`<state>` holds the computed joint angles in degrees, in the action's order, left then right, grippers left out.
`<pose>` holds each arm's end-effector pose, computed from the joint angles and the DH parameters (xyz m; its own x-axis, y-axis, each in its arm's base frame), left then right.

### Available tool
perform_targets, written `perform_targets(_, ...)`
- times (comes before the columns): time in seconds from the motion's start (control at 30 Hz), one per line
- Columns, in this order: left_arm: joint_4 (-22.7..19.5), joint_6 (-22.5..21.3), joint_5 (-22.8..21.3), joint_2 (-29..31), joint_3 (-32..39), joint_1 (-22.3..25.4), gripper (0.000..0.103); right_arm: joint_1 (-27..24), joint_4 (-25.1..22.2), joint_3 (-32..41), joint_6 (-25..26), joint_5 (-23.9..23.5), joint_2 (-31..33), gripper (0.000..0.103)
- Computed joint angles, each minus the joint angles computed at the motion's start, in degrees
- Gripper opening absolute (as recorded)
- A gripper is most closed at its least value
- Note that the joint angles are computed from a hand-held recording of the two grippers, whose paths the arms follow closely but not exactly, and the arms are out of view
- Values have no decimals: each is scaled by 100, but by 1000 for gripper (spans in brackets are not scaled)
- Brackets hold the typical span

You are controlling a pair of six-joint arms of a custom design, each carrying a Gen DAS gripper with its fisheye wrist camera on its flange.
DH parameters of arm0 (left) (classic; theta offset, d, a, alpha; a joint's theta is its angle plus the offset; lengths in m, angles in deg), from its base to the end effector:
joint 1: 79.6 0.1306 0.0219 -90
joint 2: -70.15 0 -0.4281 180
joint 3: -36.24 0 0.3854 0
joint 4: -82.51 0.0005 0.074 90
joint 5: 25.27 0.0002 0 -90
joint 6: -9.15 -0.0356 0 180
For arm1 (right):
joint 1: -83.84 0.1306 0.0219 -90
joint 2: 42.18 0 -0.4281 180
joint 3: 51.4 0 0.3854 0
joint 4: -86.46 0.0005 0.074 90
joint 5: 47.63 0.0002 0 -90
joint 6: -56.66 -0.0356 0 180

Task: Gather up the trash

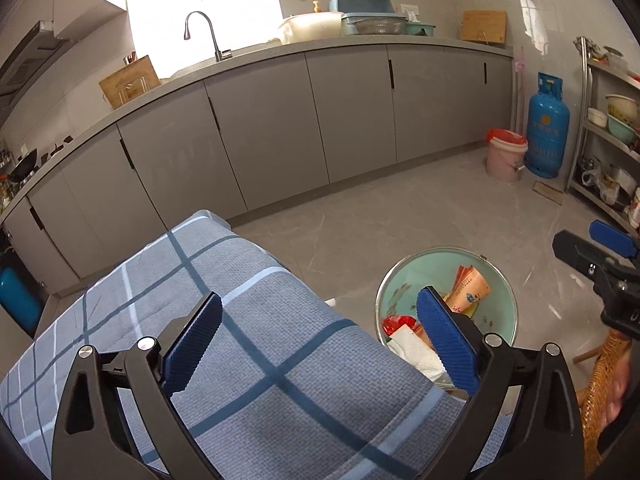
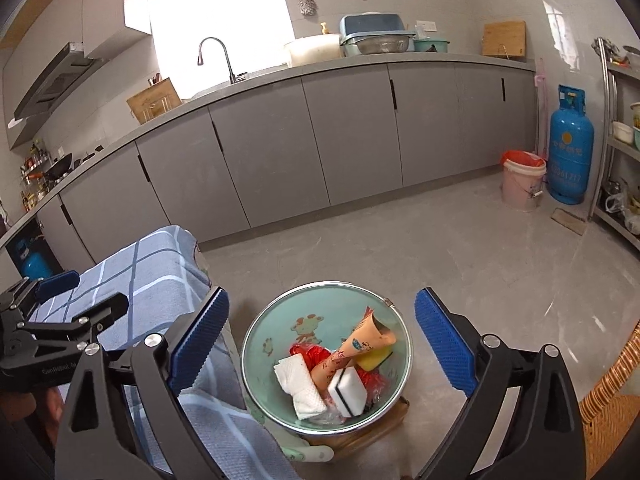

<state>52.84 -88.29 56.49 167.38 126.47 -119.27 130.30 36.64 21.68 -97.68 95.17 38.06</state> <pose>0.4231 -0.3449 0.4429 -0.3855 0.4862 -0.7843 0.5982 0.7788 0.1887 0.2852 0.2582 0.4243 -0.3756 0.3958 -0.8380 0.4603 0.8645 0.2020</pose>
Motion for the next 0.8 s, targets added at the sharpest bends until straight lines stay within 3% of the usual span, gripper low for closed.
perform_targets(0.33, 96, 126, 205, -291, -140, 125, 96, 267, -701, 468, -217, 279, 193, 93)
perform_targets(0.8, 164, 181, 229, -409, -178, 177, 96, 393, -908, 672, -257, 374, 287, 94)
